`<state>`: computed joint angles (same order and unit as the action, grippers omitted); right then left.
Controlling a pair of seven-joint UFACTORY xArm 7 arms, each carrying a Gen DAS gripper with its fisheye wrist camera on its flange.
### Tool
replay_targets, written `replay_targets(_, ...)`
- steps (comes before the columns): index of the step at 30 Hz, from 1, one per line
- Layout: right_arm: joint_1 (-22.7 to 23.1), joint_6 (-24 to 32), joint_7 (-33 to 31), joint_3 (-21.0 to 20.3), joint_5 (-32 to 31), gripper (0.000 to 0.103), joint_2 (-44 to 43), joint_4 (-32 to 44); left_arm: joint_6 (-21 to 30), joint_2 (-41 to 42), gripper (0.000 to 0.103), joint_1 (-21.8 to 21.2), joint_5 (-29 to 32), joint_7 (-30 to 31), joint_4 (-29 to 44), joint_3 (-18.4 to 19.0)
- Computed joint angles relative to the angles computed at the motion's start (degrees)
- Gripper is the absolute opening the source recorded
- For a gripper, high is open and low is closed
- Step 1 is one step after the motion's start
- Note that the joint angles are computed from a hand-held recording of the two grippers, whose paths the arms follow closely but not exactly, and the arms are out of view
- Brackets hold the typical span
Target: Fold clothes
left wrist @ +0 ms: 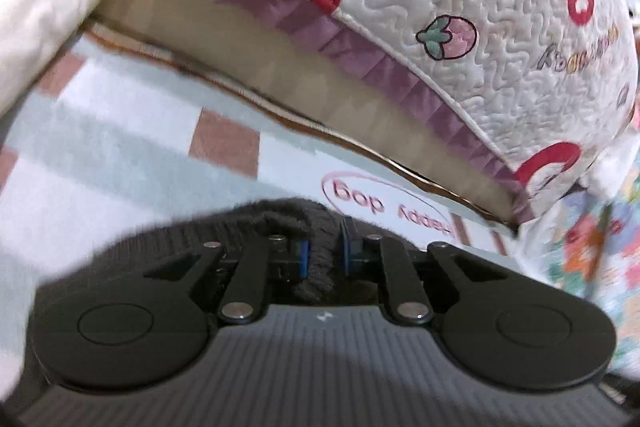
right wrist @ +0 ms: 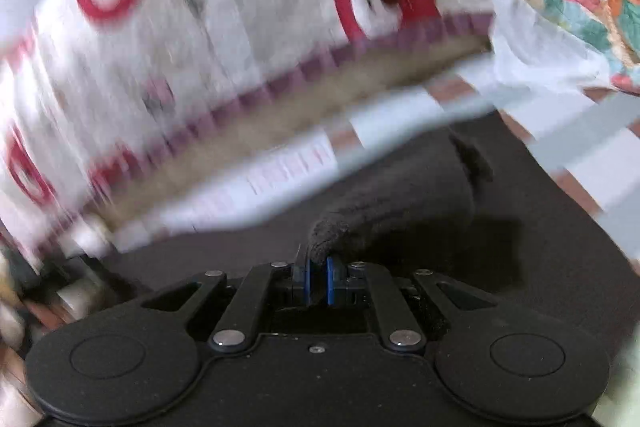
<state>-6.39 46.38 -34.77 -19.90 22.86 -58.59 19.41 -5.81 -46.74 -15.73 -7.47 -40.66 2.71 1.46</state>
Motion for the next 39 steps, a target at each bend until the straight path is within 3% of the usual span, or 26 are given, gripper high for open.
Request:
replay_targets(3, -5.21, -0.39, -1.08, 6.34, -9.06, 0.009, -2.66, -4.91, 11.89, -2.37, 0.014, -0.18, -0.53, -3.33, 0.60, -4.42)
replay_targets(5, -6.62, 1.25, 1.91, 6.10, -9.45, 0.009, -2.72, -4.97, 17.77, -3.03, 0.013, -0.25, 0.30, -4.83, 1.30, -7.50)
replay_targets(6, -6.82, 2.14, 2.93, 5.36, -9.05, 0.009, -3.37, -4.46, 19.56, -4.73, 0.013, -0.26, 0.71, -4.55, 1.21, -7.31)
replay_targets(10, -6.87, 5.99, 4.55, 5.75, -11.41, 0.009, -1.09, -1.59, 20.64, -7.35, 0.013, -0.11, 0.49, -1.92, 0.63, -3.53)
replay_targets(13, -7.31, 6.45, 6.72, 10.06, -15.24, 0.009, 0.28, -2.32, 20.75, -3.84, 0.013, -2.07, -1.91, -0.48, 0.52, -0.53)
replay_targets(18, -4.07, 5.16, 9.79, 16.48, -21.19, 0.034, 1.44, 2.38, 21.16, -4.31, 0.014, -2.24, -3.28, 2.10, 0.49, -0.06)
replay_targets(20, -0.45, 2.30, 8.80, 16.65, -21.72, 0.035, 2.22, 5.44, 20.92, -4.42, 0.014, -2.92, -4.56, 2.66, 0.10, 0.94)
replay_targets(24, 13.09, 1.39, -3.50, 13.16, -18.59, 0.035, 12.38, 17.94, 20.34, -4.58, 0.014, -3.43, -6.05, 4.13, -0.17, 1.93)
replay_targets(26, 19.29, 3.95, -12.60, 11.99, -16.47, 0.033, 20.38, 26.08, 19.68, -4.71, 0.013, -3.66, -6.46, 5.20, -0.44, 2.41)
replay_targets(28, 22.55, 8.44, -20.42, 12.62, -15.79, 0.024, 29.42, 33.58, 18.66, -5.71, 0.012, -3.96, -6.69, 7.04, -1.00, 3.47)
replay_targets(29, 23.15, 8.40, -23.34, 13.59, -16.10, 0.020, 32.34, 34.72, 17.77, -7.22, 0.011, -4.17, -6.99, 8.05, -1.67, 4.32)
replay_targets(32, 24.43, 6.52, -32.12, 15.72, -15.20, 0.021, 39.12, 35.74, 14.58, -11.67, 0.011, -4.16, -6.47, 10.27, -3.19, 3.99)
replay_targets(36, 25.21, 0.61, -42.88, 17.43, -10.21, 0.021, 44.18, 31.97, 17.76, -9.32, 0.011, -4.19, -6.43, 11.48, -1.70, 4.96)
replay_targets(39, 24.31, -0.68, -46.17, 18.59, -5.54, 0.022, 46.73, 30.97, 18.38, -7.18, 0.011, -5.54, -8.73, 14.07, -1.50, 9.34)
